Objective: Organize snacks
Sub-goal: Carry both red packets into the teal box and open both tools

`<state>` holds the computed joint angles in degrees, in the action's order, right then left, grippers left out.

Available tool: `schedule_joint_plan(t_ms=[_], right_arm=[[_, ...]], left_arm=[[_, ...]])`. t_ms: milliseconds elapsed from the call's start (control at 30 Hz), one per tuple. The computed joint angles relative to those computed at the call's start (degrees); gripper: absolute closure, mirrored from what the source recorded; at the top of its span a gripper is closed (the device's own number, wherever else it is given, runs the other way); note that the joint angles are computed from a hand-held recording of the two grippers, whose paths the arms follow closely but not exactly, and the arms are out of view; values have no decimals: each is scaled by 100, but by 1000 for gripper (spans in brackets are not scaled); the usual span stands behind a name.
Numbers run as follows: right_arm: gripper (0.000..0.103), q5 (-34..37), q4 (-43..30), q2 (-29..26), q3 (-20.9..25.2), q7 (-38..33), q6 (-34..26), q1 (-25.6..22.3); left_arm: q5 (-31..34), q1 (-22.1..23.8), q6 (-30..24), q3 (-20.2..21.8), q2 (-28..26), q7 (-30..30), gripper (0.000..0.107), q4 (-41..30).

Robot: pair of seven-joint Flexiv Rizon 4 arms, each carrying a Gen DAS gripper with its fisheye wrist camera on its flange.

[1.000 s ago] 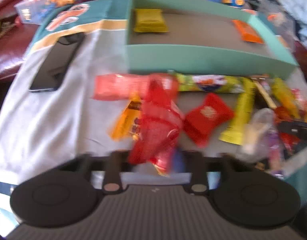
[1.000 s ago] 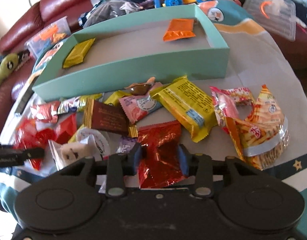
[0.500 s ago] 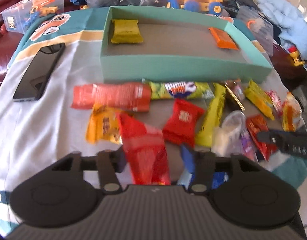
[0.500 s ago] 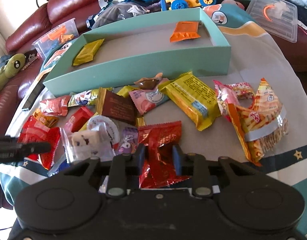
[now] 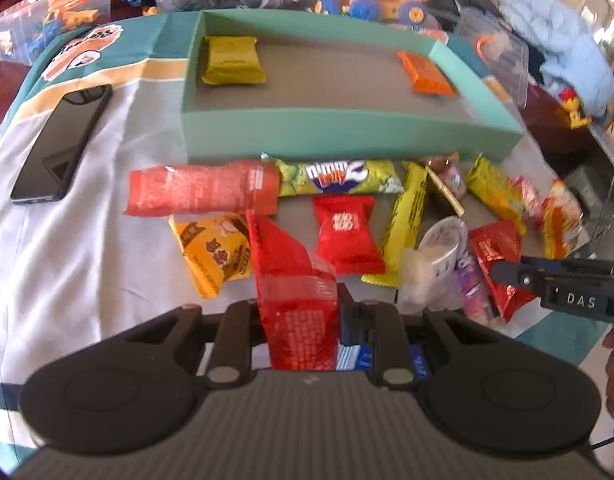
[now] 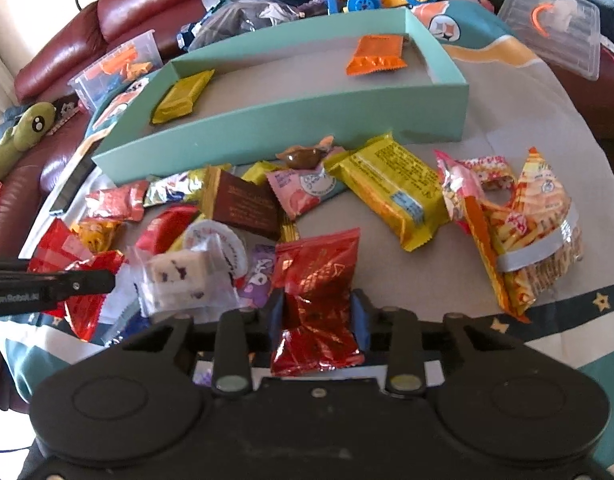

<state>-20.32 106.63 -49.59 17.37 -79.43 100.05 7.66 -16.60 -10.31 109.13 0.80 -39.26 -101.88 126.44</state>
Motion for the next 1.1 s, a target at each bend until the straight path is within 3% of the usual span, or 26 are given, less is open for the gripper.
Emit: schedule_joint_plan(t_ms=[233, 467, 600, 800, 1100], right_arm=[[70, -119, 92, 185, 447, 32, 293, -431], [70, -301, -744, 8, 515, 326, 251, -426], [70, -356, -1579, -332, 715, 473, -184, -488], [69, -74, -2941, -894, 592, 369, -1026, -195], [69, 456, -3827, -1366, 228, 63, -1632, 201]], left_arm=[[259, 350, 137, -206, 341, -36, 85, 132], [186, 455, -17, -10, 340, 205, 85, -443], [68, 615, -256, 20, 193, 337, 85, -992], [-174, 543, -955, 360, -260, 559, 85, -1987], [-168, 543, -1548, 573, -773, 459, 84, -2656]])
